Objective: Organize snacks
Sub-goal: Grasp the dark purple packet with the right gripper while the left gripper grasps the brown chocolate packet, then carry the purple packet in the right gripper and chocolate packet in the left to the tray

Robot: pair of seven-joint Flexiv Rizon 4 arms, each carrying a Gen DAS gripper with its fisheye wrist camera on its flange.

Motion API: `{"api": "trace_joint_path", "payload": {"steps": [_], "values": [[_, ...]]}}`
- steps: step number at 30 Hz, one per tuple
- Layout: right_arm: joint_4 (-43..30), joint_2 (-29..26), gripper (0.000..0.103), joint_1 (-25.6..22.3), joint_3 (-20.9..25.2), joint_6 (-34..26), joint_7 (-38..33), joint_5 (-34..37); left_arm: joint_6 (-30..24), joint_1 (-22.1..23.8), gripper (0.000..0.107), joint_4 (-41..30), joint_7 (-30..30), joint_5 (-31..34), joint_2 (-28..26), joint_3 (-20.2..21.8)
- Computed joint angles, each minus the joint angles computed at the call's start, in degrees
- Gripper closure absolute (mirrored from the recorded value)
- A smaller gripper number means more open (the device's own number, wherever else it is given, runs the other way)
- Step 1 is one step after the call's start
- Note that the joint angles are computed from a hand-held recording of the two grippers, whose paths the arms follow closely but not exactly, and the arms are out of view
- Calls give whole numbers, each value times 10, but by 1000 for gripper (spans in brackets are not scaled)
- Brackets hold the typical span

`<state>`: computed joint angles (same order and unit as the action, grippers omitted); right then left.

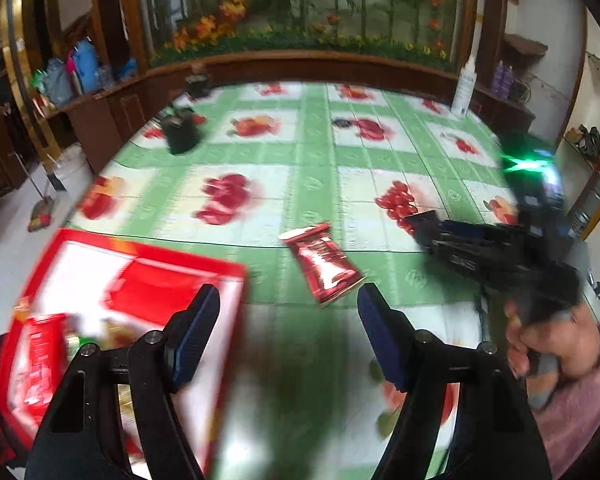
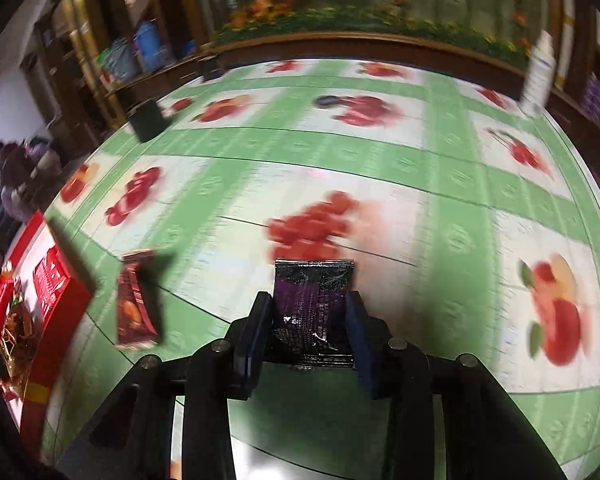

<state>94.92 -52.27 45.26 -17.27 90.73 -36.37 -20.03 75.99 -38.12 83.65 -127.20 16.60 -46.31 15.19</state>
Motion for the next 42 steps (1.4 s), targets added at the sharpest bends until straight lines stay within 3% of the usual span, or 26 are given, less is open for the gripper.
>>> {"api": "trace_joint_path", "payload": {"steps": [6, 15, 17, 19, 21, 28, 33, 37, 42], "values": [[16, 14, 64, -34, 34, 14, -5, 19, -95, 23, 36, -126, 12, -39, -80, -31], [3, 12, 63, -48, 54, 5, -4, 26, -146, 49, 36, -205, 0, -53, -136, -59], [2, 13, 63, -54, 60, 5, -5, 28, -124, 43, 36, -205, -4, -36, -140, -50], [1, 13, 63, -57, 65, 3, -4, 29, -111, 44, 47, -201, 2, -32, -139, -51], [1, 13, 64, -56, 63, 2, -2, 29, -93, 48, 76, -194, 23, -30, -136, -60], [0, 16, 64, -71, 86, 4, -8, 28, -42, 46, 78, -133, 81, -39, -112, -75], [-8, 12, 65, -107, 138, 15, -31, 33, 15, 48, 78, -50, 114, -63, -75, -92], [-31, -6, 65, -196, 263, 29, -82, 39, 65, 43, 78, 14, 131, -79, -44, -92], [-48, -26, 65, -246, 343, 34, -124, 49, 117, 18, 78, 83, 144, -94, -10, -66]]}}
